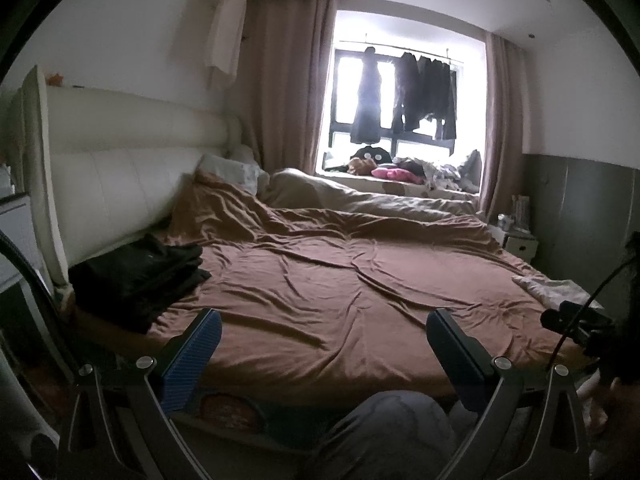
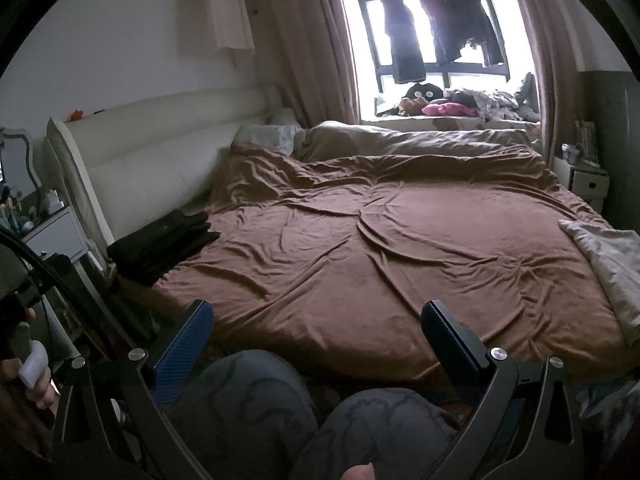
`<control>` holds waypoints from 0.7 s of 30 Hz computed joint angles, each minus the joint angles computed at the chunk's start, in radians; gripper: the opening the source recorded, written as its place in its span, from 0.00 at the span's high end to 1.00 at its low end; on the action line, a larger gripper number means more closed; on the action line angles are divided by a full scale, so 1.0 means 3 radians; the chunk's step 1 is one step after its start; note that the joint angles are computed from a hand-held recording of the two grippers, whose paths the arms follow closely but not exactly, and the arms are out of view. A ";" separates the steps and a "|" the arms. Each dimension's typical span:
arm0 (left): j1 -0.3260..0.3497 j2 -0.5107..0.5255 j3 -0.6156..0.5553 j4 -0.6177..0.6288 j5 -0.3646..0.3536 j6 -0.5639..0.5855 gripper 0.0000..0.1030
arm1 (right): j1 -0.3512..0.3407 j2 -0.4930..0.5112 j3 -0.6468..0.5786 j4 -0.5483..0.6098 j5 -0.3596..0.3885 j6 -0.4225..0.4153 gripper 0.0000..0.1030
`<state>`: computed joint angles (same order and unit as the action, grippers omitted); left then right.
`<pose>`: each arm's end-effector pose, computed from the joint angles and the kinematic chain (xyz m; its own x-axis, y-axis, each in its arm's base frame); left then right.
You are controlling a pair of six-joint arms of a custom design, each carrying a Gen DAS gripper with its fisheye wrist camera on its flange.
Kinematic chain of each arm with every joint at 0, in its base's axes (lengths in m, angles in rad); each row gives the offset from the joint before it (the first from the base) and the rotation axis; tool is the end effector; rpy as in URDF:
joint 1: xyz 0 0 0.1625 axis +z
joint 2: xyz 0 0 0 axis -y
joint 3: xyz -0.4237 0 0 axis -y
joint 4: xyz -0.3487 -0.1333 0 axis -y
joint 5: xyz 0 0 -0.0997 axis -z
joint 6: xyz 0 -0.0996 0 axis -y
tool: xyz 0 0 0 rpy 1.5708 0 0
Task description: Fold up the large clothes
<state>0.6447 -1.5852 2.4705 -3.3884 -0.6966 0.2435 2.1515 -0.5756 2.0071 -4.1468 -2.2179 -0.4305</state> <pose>-0.1341 -0.3631 0.3582 -0.7371 0.2248 -0.6373 0.6740 0.3132 -0.6691 0.3451 -0.3924 0.1057 -0.7852 -0.1250 0.6065 -0.6102 0.3230 -0.7234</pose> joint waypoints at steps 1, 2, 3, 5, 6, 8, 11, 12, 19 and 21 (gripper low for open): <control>-0.0005 -0.0004 0.0005 0.0002 0.0006 0.0001 0.00 | -0.0001 0.0001 0.0006 -0.0010 0.0005 -0.0002 0.00; -0.0006 -0.0003 0.0007 0.0000 0.0004 0.0001 0.00 | 0.0000 0.0005 0.0008 -0.0022 0.0001 -0.0009 0.00; -0.0010 -0.0002 0.0008 0.0002 0.0012 -0.0005 0.00 | 0.0003 0.0013 0.0004 -0.0028 -0.0011 -0.0016 0.00; -0.0008 -0.0004 0.0004 0.0019 0.0015 -0.0007 0.00 | 0.0003 0.0027 0.0004 -0.0038 -0.0014 -0.0013 0.00; -0.0007 -0.0013 0.0003 0.0033 0.0010 -0.0015 0.00 | 0.0003 0.0024 0.0008 -0.0037 -0.0012 -0.0009 0.00; -0.0004 -0.0017 -0.0003 0.0044 0.0004 -0.0018 0.00 | 0.0006 0.0025 0.0009 -0.0042 -0.0017 -0.0007 0.00; 0.0004 -0.0028 -0.0012 0.0052 -0.0008 -0.0013 0.00 | 0.0013 0.0015 0.0016 -0.0041 -0.0021 0.0002 0.00; 0.0001 -0.0033 -0.0008 0.0047 -0.0011 -0.0011 0.00 | 0.0014 0.0013 0.0018 -0.0043 -0.0023 0.0005 0.00; -0.0022 -0.0034 0.0005 0.0053 -0.0003 -0.0036 0.00 | 0.0030 0.0010 0.0054 -0.0100 -0.0024 -0.0011 0.00; -0.0037 -0.0043 0.0012 0.0073 0.0022 -0.0051 0.00 | 0.0035 0.0004 0.0070 -0.0115 -0.0019 -0.0004 0.00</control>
